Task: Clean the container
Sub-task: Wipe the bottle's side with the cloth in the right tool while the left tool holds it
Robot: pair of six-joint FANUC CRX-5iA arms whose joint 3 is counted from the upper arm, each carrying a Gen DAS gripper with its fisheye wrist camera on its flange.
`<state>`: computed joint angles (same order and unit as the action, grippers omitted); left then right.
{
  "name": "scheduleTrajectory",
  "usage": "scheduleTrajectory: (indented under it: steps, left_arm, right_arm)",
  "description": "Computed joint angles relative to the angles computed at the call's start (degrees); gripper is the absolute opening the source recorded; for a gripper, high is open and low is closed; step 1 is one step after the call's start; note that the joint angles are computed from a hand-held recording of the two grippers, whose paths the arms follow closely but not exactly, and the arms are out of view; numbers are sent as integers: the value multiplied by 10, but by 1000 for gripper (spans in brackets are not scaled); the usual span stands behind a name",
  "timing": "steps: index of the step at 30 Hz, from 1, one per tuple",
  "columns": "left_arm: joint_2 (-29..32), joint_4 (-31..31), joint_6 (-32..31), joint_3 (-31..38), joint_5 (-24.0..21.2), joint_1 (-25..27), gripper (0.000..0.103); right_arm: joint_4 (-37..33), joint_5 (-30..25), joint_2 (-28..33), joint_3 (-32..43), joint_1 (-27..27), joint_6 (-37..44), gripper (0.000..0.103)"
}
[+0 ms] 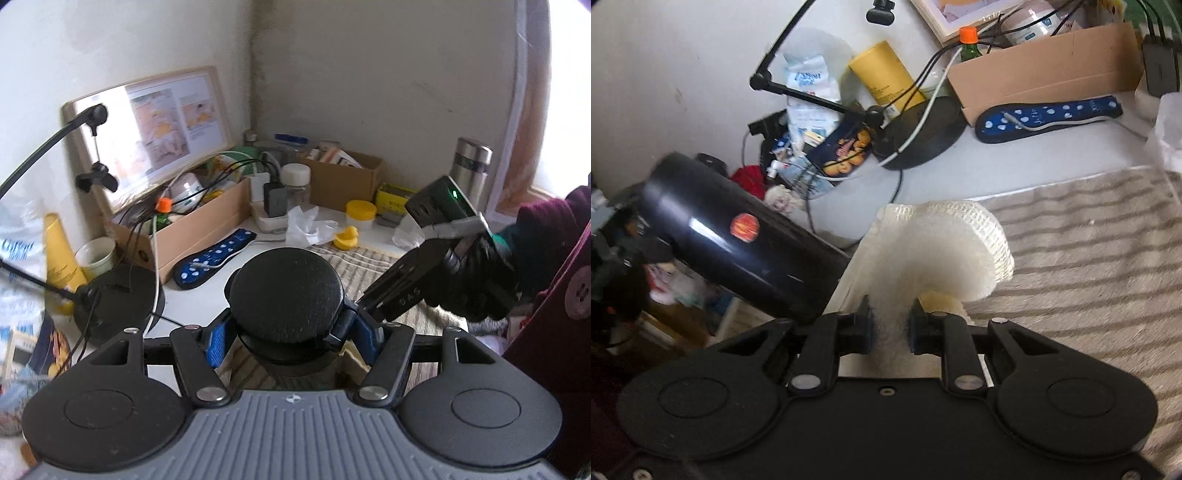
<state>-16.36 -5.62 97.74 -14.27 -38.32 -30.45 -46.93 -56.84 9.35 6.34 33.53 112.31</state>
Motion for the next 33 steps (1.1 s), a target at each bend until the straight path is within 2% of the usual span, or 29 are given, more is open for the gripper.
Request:
scheduleTrajectory:
  steps: [6,13,17,21,24,26,30,33]
  left_arm:
    - [18,13,-42,14,-4,-1,65]
    - [30,35,-91,25,-15,3,65]
    - [46,66,-172,41,-35,11,65]
    - [80,107,-292,77,-74,19,66]
    - [106,104,-321,108,-93,12,66]
    - [122,69,-283,134,-104,-2,67]
    - [146,-42,-120,187,-154,-46,69]
    - [152,-75,-20,203,-182,-64,69]
  right_arm:
    - [-119,-27,-14,-4,-46,19,18]
    - [-195,-42,-34,-1,-69,49,18]
    - [-225,-63,-38,11,-85,70,18]
    - [-239,-73,-41,15,-100,87,18]
    - [-225,-58,-45,4,-105,76,18]
    - [-222,-46,-50,-11,-111,68,18]
    - [-215,-38,-56,-28,-116,58,18]
    - [-220,-45,-54,-28,-116,65,18]
